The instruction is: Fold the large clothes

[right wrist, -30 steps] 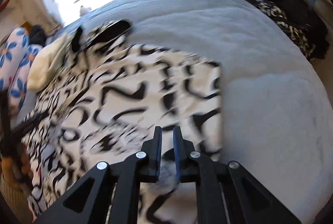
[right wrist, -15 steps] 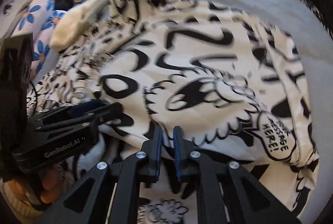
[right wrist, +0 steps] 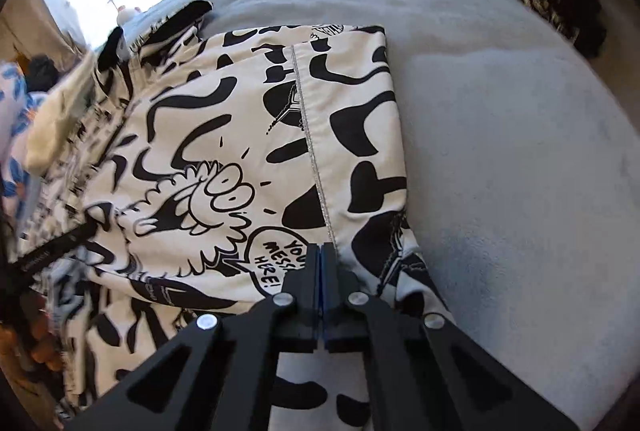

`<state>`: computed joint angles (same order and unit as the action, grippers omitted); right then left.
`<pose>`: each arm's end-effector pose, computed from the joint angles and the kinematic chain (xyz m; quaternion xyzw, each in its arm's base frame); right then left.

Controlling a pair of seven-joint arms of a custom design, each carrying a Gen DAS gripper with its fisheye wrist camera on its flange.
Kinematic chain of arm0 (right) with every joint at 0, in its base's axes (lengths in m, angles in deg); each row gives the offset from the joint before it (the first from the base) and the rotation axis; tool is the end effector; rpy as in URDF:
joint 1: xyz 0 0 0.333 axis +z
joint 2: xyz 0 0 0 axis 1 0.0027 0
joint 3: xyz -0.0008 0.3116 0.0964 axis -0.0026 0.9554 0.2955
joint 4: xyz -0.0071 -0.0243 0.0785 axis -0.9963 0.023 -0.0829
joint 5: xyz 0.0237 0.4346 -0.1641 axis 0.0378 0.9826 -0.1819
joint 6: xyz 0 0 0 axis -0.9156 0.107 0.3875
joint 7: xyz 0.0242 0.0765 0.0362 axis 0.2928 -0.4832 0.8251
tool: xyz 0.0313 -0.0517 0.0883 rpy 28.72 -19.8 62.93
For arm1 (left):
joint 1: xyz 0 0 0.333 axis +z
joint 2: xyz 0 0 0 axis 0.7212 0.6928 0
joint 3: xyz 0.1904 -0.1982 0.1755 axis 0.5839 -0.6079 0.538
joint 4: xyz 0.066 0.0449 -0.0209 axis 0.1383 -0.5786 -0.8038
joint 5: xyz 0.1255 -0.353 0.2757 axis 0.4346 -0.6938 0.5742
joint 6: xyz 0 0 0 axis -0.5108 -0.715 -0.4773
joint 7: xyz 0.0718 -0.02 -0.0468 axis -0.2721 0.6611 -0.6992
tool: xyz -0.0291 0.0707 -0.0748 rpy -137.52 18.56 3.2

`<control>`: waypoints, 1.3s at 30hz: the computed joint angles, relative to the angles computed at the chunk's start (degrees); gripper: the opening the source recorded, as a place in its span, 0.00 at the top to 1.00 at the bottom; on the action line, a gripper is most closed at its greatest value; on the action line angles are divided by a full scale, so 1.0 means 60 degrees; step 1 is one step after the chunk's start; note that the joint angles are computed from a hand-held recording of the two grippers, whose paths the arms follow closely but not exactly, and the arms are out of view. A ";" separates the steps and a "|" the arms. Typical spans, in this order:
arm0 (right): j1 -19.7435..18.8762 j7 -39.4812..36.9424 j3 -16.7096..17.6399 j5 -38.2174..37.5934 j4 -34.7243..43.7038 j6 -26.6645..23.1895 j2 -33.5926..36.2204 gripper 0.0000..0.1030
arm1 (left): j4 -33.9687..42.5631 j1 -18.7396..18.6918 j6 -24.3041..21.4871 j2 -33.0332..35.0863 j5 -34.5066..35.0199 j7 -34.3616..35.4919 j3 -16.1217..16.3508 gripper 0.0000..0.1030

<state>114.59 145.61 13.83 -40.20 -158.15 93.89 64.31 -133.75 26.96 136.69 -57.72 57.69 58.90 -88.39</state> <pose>0.4890 0.3297 0.4331 -0.6689 0.7088 -0.1061 0.1972 0.5154 -0.3682 0.4167 -0.7288 0.6437 -0.2149 0.0911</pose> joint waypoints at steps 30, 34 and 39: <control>0.0638 0.0780 0.0460 -0.0072 0.0090 -0.0901 -0.0800 0.77 | -0.0884 -0.0061 -0.1786 -0.2443 0.0171 -0.0293 -0.0810 0.38; 0.0802 0.0943 0.0583 0.0004 0.0077 -0.1206 -0.0933 0.77 | -0.1279 -0.0118 -0.2225 -0.3168 0.0043 -0.0202 -0.1105 0.37; 0.1084 0.0960 0.0720 0.0136 0.0166 -0.1727 -0.0930 0.76 | -0.2007 -0.0296 -0.2587 -0.4177 -0.0300 0.0040 -0.1347 0.33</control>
